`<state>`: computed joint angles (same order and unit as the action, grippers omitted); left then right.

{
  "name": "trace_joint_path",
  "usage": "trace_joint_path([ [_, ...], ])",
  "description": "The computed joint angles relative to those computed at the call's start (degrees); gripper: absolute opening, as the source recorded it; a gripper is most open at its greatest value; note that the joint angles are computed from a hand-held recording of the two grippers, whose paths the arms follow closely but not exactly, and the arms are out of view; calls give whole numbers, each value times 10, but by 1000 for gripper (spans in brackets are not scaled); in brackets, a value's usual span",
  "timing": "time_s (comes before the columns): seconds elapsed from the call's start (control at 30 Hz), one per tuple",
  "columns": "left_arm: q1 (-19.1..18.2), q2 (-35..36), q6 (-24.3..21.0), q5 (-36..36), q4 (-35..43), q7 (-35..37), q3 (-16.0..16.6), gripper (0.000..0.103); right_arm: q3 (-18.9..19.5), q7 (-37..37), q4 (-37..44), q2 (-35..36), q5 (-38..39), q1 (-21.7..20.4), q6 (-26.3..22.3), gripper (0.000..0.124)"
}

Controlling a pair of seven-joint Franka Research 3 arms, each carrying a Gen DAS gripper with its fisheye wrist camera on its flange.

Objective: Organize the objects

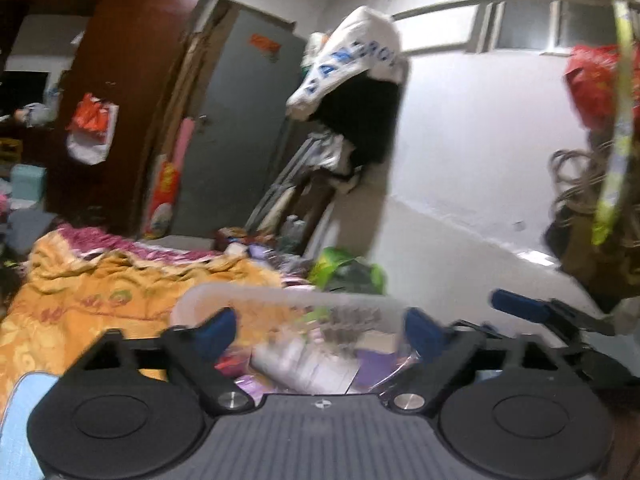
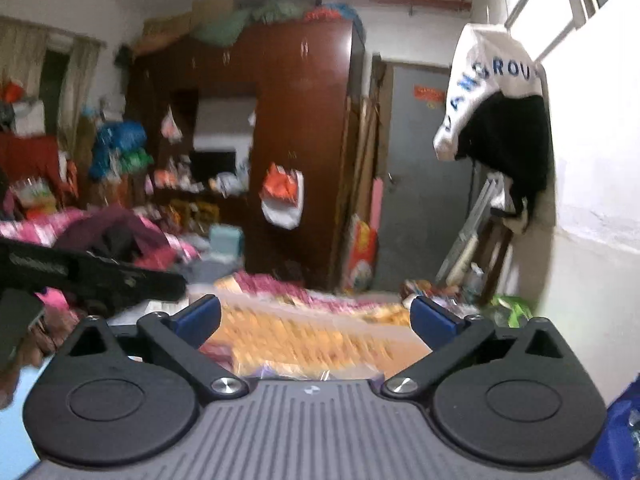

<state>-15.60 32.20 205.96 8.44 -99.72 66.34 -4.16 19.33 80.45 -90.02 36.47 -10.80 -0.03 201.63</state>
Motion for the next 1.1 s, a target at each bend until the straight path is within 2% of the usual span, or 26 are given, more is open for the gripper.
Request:
trace_joint_path([
  [0.1, -28, -10, 0, -40, -20, 21, 29, 97, 61, 39, -44, -8, -51, -67, 8, 103],
  [0.17, -48, -23, 18, -74, -46, 38, 46, 100, 59, 62, -70, -25, -57, -76, 16, 103],
  [0.23, -80, -36, 33, -131, -67, 78, 71, 103, 31, 72, -83, -42, -41, -56, 19, 103],
  [0.3, -97, -53, 18, -164, -84, 120, 81, 103, -36, 49, -92, -55, 16, 7, 35, 103],
  [0.37, -63, -69, 2, -127, -100, 120, 48, 103, -90, 15, -82, -58, 72, 62, 18, 103],
  [0.43, -55, -86, -15, -118, -118, 123, 39, 103, -100, 5, -80, -66, 103, 76, -10, 103],
  [0.47, -47, -94, -9, -106, -130, 122, 31, 103, -101, 1, -79, -68, 115, 78, -18, 103],
  [0.53, -53, -100, 7, -109, -143, 139, 34, 103, -91, -3, -77, -73, 126, 73, -34, 103],
  [0.6, -82, -105, 0, -148, -146, 176, 53, 103, -76, -9, -77, -76, 128, 61, -45, 103],
  [0.7, -114, -104, -8, -200, -142, 218, 71, 103, -86, -21, -79, -82, 151, 75, -57, 103],
  [0.77, -110, -106, -9, -202, -145, 225, 62, 103, -75, -33, -95, -93, 150, 66, -66, 103],
  [0.83, -112, -106, -7, -213, -146, 232, 61, 103, -56, -43, -121, -107, 142, 48, -55, 103],
  [0.9, -121, -106, -1, -232, -149, 242, 64, 103, -68, -45, -138, -123, 156, 58, -71, 103],
  [0.93, -123, -107, 4, -240, -152, 247, 63, 103, -62, -42, -148, -132, 160, 52, -79, 103],
  [0.97, -120, -106, 10, -241, -155, 248, 58, 103, -46, -41, -155, -137, 161, 37, -84, 103],
  [1.0, -116, -108, 17, -242, -163, 247, 53, 103, -11, -37, -166, -140, 154, 3, -82, 103],
  [1.03, -119, -107, 21, -253, -165, 253, 53, 103, 24, -6, -176, -139, 116, -36, -75, 103],
  [1.07, -127, -105, 23, -269, -166, 264, 57, 103, 40, 7, -183, -139, 104, -55, -70, 103],
  [1.1, -141, -102, 19, -294, -162, 285, 67, 103, 43, -12, -186, -141, 133, -54, -71, 103],
])
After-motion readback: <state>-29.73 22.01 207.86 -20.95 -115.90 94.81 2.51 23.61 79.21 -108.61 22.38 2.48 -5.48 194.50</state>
